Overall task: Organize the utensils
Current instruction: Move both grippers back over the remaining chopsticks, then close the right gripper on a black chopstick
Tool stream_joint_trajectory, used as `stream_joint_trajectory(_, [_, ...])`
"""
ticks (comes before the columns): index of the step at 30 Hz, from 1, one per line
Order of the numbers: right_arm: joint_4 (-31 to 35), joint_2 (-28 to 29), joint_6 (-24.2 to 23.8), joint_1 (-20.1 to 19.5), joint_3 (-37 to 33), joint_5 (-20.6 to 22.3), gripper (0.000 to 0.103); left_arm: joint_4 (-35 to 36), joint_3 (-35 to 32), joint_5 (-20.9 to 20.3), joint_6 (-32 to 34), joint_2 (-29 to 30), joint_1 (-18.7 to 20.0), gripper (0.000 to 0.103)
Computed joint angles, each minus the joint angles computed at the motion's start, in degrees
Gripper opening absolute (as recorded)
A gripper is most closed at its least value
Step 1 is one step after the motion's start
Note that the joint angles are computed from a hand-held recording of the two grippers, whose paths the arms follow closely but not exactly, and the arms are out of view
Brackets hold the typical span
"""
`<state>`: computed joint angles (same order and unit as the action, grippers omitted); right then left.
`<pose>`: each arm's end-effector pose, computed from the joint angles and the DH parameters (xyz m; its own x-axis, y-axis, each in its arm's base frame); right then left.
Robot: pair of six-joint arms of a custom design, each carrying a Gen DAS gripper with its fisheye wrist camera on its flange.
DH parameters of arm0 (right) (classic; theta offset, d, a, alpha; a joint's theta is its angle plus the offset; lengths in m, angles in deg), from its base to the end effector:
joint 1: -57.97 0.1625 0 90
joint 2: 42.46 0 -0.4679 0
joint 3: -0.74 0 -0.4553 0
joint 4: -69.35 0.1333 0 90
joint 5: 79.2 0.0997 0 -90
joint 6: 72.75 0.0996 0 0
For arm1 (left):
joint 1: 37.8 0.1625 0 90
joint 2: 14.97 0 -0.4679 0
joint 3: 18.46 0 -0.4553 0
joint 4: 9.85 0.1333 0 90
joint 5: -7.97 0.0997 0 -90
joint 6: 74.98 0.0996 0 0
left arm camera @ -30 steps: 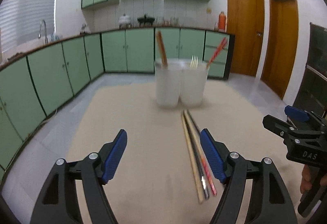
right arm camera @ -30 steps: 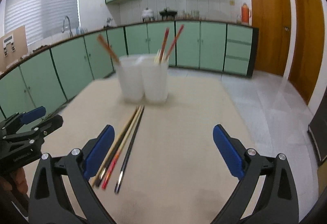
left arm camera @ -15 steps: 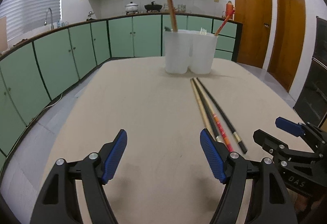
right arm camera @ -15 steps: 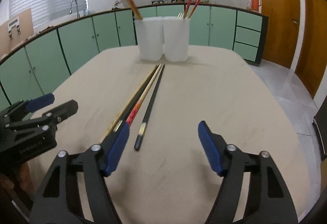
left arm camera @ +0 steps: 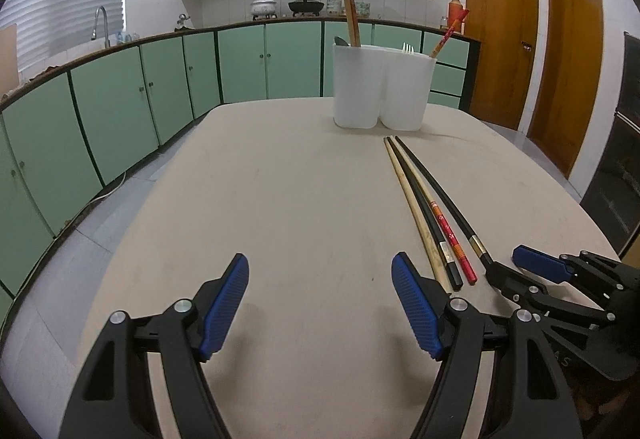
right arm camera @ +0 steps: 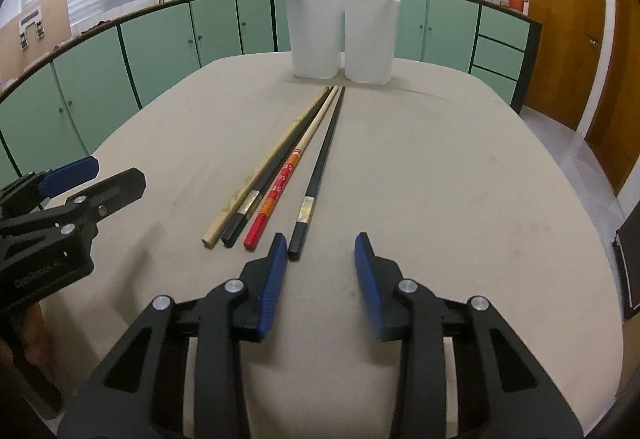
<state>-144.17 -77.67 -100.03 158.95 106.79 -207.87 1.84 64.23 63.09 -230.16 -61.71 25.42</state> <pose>0.1943 -0.6285 0.0343 -0.7124 0.0286 0.7012 -0.4973 0.6844 -0.5332 -0.1323 -0.6844 0.1084 -0.6825 0.3002 -0.6664 0.6825 0.5880 -0.4342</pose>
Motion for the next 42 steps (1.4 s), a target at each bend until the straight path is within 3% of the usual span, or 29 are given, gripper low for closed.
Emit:
stream_joint_trajectory(8, [-0.21, 0.59, -1.91, 0.2, -0.45, -0.6, 0.023, 0.28, -0.29, 0.15, 0.09, 0.32, 0.0, 0.072])
stream_joint_trajectory(13, [1.06, -0.02, -1.32, -0.1, -0.02, 0.66, 0.007, 0.34, -0.11, 0.32, 0.18, 0.36, -0.03, 0.072])
stream_joint_trajectory(18, [2.42, -1.34, 0.81, -0.6, 0.86, 2.0, 0.006, 1.62, -0.71, 1.1, -0.33, 1.04, -0.23, 0.073])
stream_joint_trajectory(26, [1.49, -4.48, 4.95, -1.91, 3.3, 0.42, 0.006, 4.4, -1.98, 3.07, -1.35, 3.08, -0.86, 0.072])
stream_joint_trajectory(31, [0.15, -5.51, 5.7, -2.67, 4.44, 0.19, 0.006, 5.47, -3.23, 2.08, -1.34, 4.84, -1.5, 0.072])
stream_joint_trajectory(42, [-2.13, -5.95, 4.74, -3.14, 5.28, 1.84, 0.006, 6.7, -4.7, -0.21, -1.09, 6.53, -1.87, 0.052])
